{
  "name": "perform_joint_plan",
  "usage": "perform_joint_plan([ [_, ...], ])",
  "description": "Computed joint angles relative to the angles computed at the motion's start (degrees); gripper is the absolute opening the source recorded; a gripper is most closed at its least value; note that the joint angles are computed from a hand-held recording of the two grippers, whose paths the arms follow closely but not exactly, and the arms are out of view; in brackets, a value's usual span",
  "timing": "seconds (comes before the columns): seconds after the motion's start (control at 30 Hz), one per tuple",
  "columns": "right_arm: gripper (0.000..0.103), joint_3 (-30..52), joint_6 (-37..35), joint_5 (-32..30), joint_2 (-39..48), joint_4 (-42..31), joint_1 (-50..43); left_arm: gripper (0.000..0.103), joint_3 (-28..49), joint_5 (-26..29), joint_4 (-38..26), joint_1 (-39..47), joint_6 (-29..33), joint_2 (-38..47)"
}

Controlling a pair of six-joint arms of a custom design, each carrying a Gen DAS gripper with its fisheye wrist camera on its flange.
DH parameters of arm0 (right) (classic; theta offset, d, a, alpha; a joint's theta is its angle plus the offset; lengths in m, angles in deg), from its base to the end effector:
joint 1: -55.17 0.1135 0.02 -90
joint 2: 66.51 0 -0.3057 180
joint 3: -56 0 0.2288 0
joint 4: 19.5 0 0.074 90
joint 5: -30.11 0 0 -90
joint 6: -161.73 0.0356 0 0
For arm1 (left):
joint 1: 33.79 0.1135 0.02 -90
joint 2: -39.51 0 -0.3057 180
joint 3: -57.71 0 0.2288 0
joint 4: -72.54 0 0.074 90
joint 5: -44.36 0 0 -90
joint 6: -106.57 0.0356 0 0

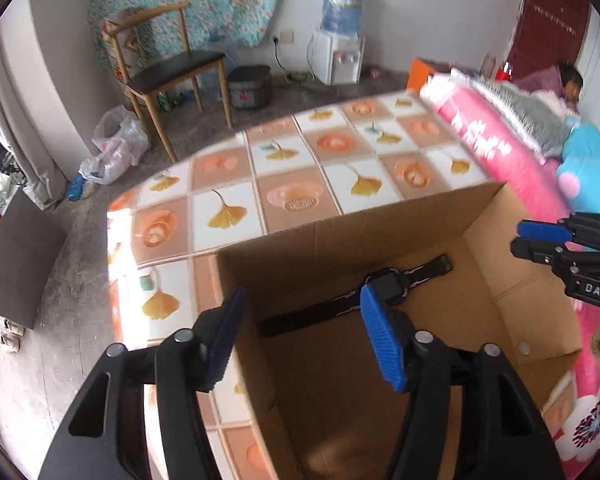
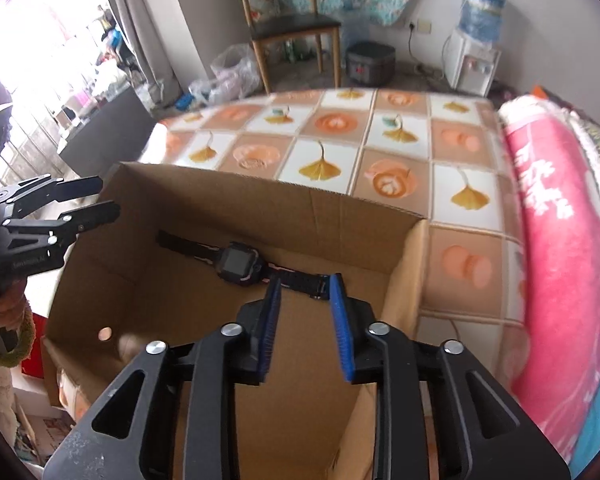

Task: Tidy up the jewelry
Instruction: 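Open the right gripper to drop the smartwatch into the box, then move the right tool back to the teal-pink beaded bracelet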

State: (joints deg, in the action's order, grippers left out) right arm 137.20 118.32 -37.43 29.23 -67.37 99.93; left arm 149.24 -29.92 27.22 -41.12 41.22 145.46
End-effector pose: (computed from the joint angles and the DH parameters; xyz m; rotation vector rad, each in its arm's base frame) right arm 0.2379 0.2168 0.2655 0.1637 2.5279 0.0934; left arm 0.3758 -0.0581 0.2569 0.8001 2.4440 -0.2461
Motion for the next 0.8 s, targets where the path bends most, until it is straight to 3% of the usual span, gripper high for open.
perform_joint_plan([
  [0.07,0.039,-0.1,3.5,5.1,-3.4,-3.1,5.2,0.066,-3.6,2.6,0.7,2.7,1.2,-5.6],
  [0.13,0.053,0.2,8.3,10.8,-6.0,-6.7,11.9,0.073,-6.8,5.6,1.0,5.6,2.5,-10.3],
  [0.23,0.066,0.4,20.4,18.8,-7.1,-13.0,26.0,0.081,-13.2,13.1,-1.1,13.4,6.3,-18.7],
  [0.33,0.077,0.7,31.1,19.7,-3.1,-17.1,34.5,0.087,-21.3,19.7,-5.4,23.0,14.3,-25.5],
  [0.47,0.078,-1.0,48.4,13.4,6.6,-18.0,43.1,0.091,-34.6,19.7,-3.9,32.3,23.2,-30.3],
  [0.63,0.078,-3.6,57.8,4.0,15.5,-13.6,45.1,0.091,-51.5,11.0,10.7,34.8,24.3,-24.6],
  [0.8,0.078,-4.9,56.0,2.5,19.3,-9.4,43.5,0.091,-62.4,6.5,29.7,33.8,22.7,-19.0],
])
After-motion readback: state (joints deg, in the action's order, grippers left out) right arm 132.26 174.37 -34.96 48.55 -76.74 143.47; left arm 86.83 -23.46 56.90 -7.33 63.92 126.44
